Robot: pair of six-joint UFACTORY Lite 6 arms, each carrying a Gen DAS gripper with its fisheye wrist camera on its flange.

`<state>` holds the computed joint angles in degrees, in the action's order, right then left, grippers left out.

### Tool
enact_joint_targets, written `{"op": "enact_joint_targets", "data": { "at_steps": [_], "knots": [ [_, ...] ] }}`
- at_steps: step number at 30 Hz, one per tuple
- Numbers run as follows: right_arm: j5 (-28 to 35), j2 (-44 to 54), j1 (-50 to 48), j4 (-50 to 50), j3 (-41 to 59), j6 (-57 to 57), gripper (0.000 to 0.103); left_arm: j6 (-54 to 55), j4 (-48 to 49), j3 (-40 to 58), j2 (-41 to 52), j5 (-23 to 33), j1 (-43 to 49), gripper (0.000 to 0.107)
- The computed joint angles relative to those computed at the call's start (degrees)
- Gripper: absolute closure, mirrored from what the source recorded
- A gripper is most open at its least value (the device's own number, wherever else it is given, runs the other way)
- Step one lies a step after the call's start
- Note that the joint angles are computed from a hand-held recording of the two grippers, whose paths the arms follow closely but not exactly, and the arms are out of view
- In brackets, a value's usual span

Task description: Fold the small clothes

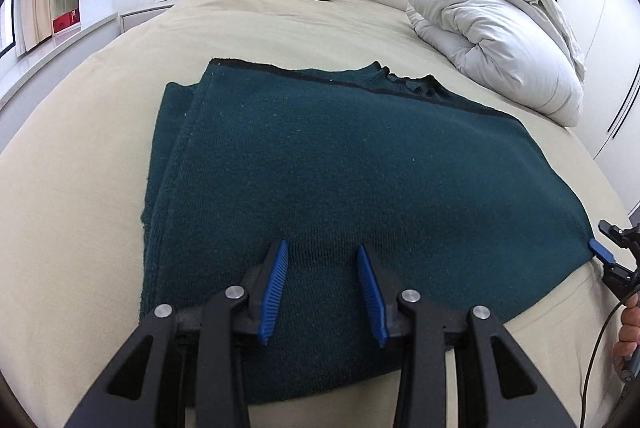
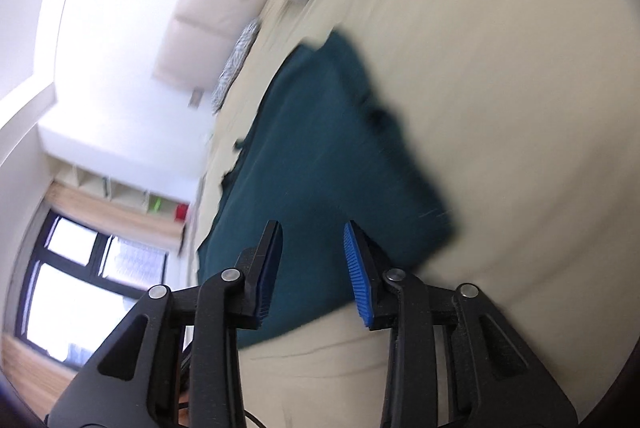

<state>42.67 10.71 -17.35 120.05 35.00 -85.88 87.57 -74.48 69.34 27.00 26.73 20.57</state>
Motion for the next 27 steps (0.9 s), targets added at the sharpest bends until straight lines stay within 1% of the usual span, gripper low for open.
{"op": "enact_joint_targets", "data": {
  "at_steps": [2, 4, 6, 7, 8, 9, 12, 13, 14, 16, 17, 18, 20, 21, 22, 23, 25, 27],
  "knots": [
    [-2.4, -3.9, 0.11, -0.94, -1.39, 2.64, 0.069, 1.24, -0.99, -0.57, -0.22, -0.37, -0.05, 0.067],
    [-2.81, -7.09, 2.3, -0.57, -2.05, 3.75, 0.069, 1.94, -1.6, -0.96, -0.44, -0.86, -0.29, 0.067],
    [-4.14, -8.79, 5.29, -3.13, -0.24, 6.62, 0.068, 1.73, -1.45, -0.82, -0.37, -0.73, -0.28, 0.067],
    [-3.93, -7.28, 8.5, -4.05, 2.38, 6.67, 0.065, 1.63, -1.43, -0.81, -0.38, -0.58, -0.26, 0.067],
    [-3.6, -5.82, 9.63, -5.97, 4.61, 8.26, 0.063, 1.59, -1.42, -0.8, -0.35, -0.34, -0.15, 0.067],
    [-4.43, -3.36, 12.98, -5.49, 7.47, 8.19, 0.062, 1.6, -1.45, -0.75, -0.28, -0.12, -0.03, 0.067],
    [-7.64, 8.51, 23.06, -4.23, 20.16, 8.09, 0.062, 1.29, -1.16, -0.13, 0.28, 1.72, 0.97, 0.067],
    [-7.37, 13.48, 25.22, -5.23, 24.86, 9.37, 0.062, 0.62, -0.59, 0.57, 0.82, 3.13, 1.65, 0.068],
    [-7.28, 16.41, 26.41, -5.9, 27.18, 10.3, 0.062, -0.43, 0.21, 1.66, 1.66, 5.63, 2.84, 0.068],
    [-8.76, 20.39, 28.63, -6.15, 29.05, 11.38, 0.062, -2.2, 1.44, 3.75, 3.31, 10.48, 5.1, 0.068],
    [-8.6, 22.0, 28.75, -4.91, 29.79, 9.85, 0.065, -3.32, 2.36, 5.31, 4.57, 13.78, 6.7, 0.068],
    [-6.15, 22.88, 28.03, -2.08, 29.12, 6.55, 0.068, -4.05, 3.04, 6.38, 5.4, 15.87, 7.79, 0.069],
    [-0.67, 22.75, 24.65, 0.04, 25.97, 4.36, 0.069, -5.73, 4.43, 8.43, 6.86, 19.14, 9.99, 0.079],
    [0.16, 21.28, 24.23, 3.17, 23.0, 2.24, 0.069, -6.77, 5.23, 9.18, 7.24, 20.22, 10.79, 0.082],
    [0.28, 19.27, 21.86, 4.08, 19.92, 0.87, 0.069, -7.95, 6.07, 9.88, 7.49, 21.58, 11.94, 0.083],
    [-0.23, 17.98, 18.8, 2.59, 18.96, 1.37, 0.068, -8.63, 6.54, 10.05, 7.25, 21.87, 12.64, 0.083],
    [0.69, 14.24, 13.25, 2.27, 13.72, -0.02, 0.067, -10.16, 8.05, 10.46, 6.67, 22.93, 14.29, 0.082],
    [-0.98, 9.08, 8.8, 0.76, 9.32, 0.02, 0.066, -11.56, 9.37, 10.27, 4.95, 23.13, 15.84, 0.077]
  ]
}}
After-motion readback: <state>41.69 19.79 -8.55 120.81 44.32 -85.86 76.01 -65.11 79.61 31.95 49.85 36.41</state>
